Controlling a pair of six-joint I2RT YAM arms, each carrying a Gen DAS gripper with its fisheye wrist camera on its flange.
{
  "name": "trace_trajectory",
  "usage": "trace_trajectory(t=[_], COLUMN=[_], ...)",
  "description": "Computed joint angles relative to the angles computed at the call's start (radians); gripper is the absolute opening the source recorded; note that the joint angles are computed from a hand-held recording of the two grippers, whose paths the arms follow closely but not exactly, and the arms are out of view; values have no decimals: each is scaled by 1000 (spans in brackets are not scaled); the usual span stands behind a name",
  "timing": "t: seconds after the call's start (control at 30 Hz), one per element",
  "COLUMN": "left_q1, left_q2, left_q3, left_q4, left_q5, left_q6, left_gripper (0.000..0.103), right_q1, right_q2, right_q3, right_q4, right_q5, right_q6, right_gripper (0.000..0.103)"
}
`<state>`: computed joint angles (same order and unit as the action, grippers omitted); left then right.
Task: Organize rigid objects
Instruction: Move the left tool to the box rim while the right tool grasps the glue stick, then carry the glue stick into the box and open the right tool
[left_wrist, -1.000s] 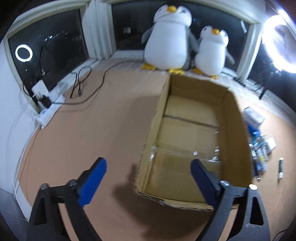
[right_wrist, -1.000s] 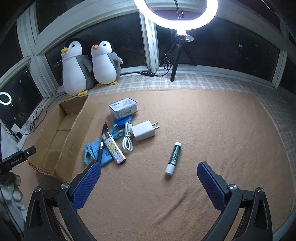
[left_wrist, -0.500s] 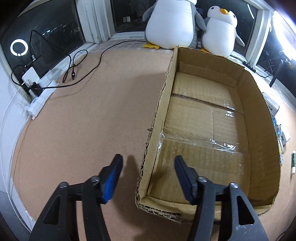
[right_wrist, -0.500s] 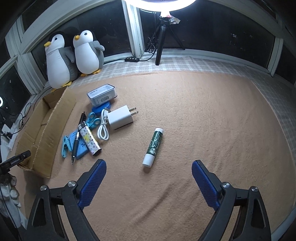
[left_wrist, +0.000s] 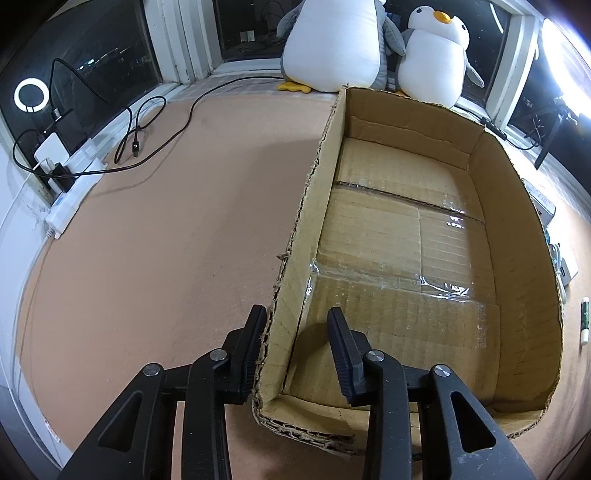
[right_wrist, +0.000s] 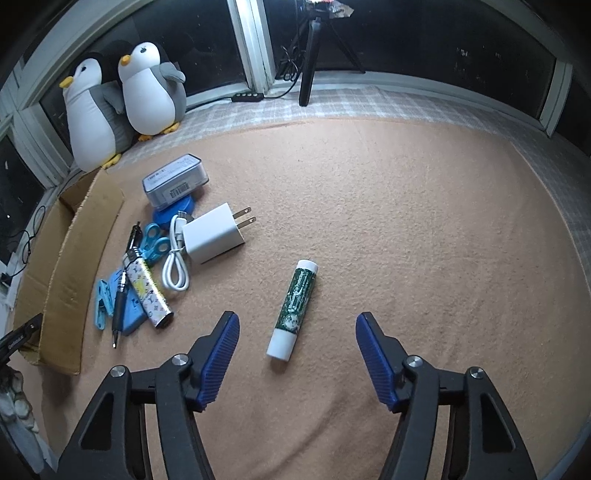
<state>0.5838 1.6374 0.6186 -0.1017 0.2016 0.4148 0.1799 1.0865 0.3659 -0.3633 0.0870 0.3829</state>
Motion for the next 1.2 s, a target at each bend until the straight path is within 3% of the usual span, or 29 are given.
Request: trace_trajectory(t=[0.07,0.23,0.37,0.5,0.67,0.83,1.2], left_q1=[0,0,3,2,3,5,6], left_q2=[1,-2,-4,-4,-5,-5,-4], left_q3=[0,-6,-8,-11,-10,-10,-9], left_q4=[1,7,10,13,12,12,12], left_q5=[0,3,7,7,8,10,11], left_q6=[-1,-6,-9,-10,-10,-8,-8], left_gripper=[37,37,37,37,37,37,37], right_q1=[-10,-38,-56,-49,-18,-19,-28], right_q2=[42,142,200,215,234,236,186], right_q3=[9,36,51,57,73,76,42], right_q4=[20,67,84,89,78,73,87], right_q5=[-8,-21,-38,-22,14,10,-16], right_q6=[-10,-35,-46,-51,-63,-83,-86], right_gripper=[45,41,30,29,19,14,14])
